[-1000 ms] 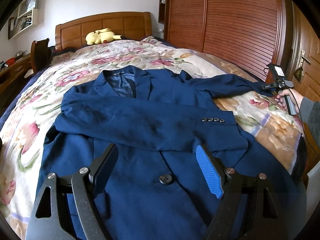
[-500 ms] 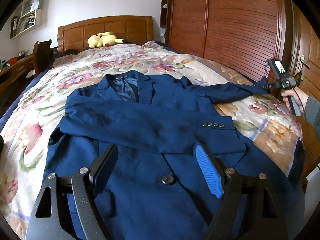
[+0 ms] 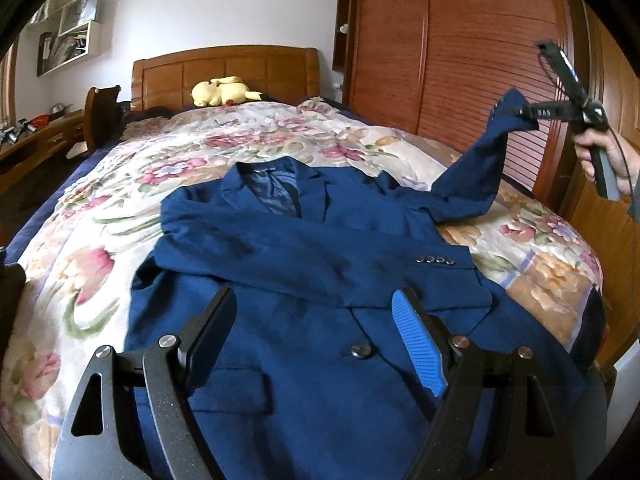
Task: Fold large clothes
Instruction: 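Lift the held sleeve with the right gripper and fold it across the blazer front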
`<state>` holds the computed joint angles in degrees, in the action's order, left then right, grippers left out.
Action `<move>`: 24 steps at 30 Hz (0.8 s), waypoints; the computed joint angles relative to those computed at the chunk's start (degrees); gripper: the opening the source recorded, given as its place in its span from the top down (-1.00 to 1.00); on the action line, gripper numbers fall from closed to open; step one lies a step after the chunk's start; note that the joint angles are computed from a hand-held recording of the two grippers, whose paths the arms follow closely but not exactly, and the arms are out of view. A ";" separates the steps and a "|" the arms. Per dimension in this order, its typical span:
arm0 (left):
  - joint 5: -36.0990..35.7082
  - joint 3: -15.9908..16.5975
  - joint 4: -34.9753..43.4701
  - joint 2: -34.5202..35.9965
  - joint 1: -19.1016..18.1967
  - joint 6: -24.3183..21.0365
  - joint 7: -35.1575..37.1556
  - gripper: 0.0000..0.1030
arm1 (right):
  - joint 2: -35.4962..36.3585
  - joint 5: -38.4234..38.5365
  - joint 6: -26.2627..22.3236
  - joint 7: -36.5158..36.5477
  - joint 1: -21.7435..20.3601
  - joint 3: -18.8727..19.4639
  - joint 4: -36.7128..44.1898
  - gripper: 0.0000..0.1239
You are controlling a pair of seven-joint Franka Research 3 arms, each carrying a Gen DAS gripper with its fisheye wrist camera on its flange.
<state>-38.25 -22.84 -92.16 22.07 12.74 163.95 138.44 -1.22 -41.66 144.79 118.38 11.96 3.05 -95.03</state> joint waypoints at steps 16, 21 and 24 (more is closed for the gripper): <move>-10.16 1.80 -3.68 -4.03 2.59 0.76 7.67 -0.57 | -0.47 -9.93 -0.29 5.02 7.09 5.13 5.36 0.79; -11.52 3.30 -3.74 -4.40 2.56 0.84 8.32 -0.57 | -0.26 -10.20 1.17 2.74 9.71 6.18 5.64 0.79; -12.72 3.79 -3.92 -4.72 2.77 0.88 8.63 -0.57 | 1.03 -8.75 0.86 0.24 11.15 6.49 6.64 0.79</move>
